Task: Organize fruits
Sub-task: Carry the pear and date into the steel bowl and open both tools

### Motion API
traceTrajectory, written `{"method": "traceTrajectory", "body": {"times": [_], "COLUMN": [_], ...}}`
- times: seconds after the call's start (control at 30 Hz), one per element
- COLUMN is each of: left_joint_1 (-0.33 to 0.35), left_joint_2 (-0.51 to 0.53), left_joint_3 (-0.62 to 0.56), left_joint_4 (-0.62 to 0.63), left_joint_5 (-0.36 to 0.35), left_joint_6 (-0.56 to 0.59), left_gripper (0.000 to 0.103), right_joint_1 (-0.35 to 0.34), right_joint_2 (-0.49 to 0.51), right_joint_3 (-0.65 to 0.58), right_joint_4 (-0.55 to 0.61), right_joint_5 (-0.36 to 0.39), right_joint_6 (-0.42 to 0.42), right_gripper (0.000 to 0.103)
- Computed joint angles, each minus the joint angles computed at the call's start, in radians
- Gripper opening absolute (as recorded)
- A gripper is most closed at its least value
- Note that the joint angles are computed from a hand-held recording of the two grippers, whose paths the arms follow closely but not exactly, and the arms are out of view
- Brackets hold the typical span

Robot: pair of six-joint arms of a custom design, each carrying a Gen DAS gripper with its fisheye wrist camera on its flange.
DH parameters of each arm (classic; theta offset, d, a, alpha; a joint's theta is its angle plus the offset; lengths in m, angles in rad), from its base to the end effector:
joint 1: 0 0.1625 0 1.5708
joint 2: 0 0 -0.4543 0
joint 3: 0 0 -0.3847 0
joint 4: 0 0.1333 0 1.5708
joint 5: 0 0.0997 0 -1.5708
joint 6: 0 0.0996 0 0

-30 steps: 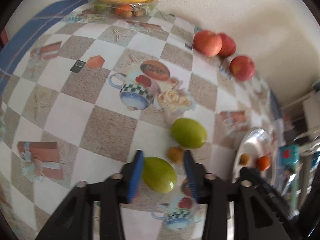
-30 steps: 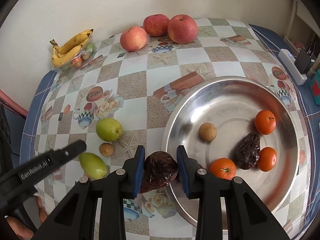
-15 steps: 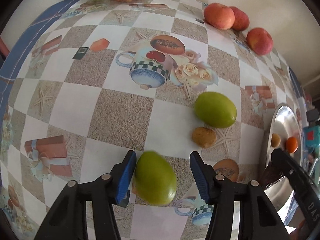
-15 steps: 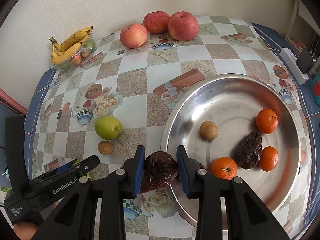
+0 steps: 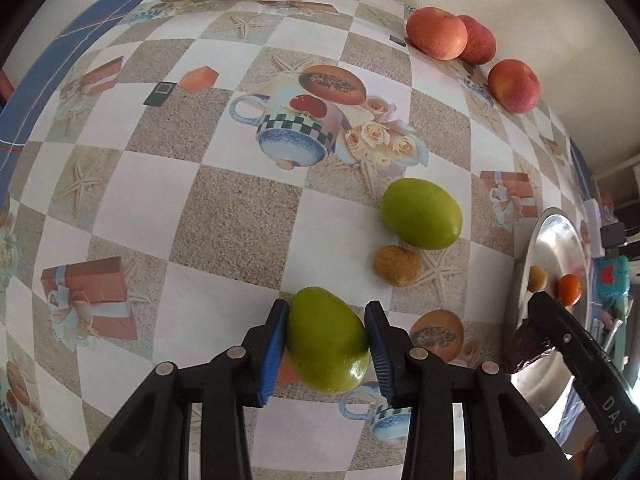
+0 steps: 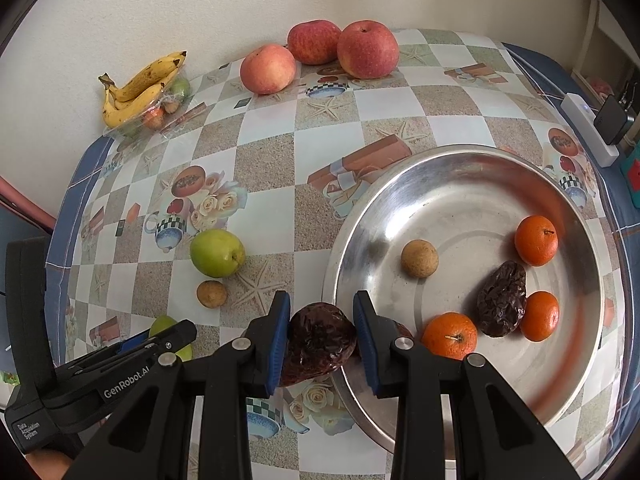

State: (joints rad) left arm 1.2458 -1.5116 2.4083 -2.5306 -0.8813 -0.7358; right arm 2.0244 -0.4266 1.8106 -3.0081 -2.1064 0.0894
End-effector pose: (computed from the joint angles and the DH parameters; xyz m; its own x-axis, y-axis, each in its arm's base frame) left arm 0.0678 -0.4147 0.2450 -0.7654 -0.4803 -0.4283 -0.2631 0.8409 -0.4729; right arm 0.3323 -0.4934 -0.1077 -0.8208 -0.2709 0.5028 -0.3658 0.9255 -0.0986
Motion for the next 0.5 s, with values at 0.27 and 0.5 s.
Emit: {"method": "traceTrajectory", "body": {"times": [0.27, 0.5], "left_joint_1": [-0.021, -0.056], "left_joint_2": [-0.013, -0.031], "left_joint_3": [0.002, 0.011], "left_joint_4": [-0.058, -0.102], "left_joint_5": [-0.011, -0.015], "left_joint_6": [0.020, 0.056], "left_gripper": [0.041, 0.041], "right_joint_1": [0.000, -0.006], "right_joint_2": [-0.001, -0.011], "right_joint_3": [0.001, 0.007], "right_joint_4": [-0.003, -0.016], "right_joint_5": [0.001, 0.008], "right_joint_6": [-0.001, -0.001], "right_gripper": [0.034, 0.034]}}
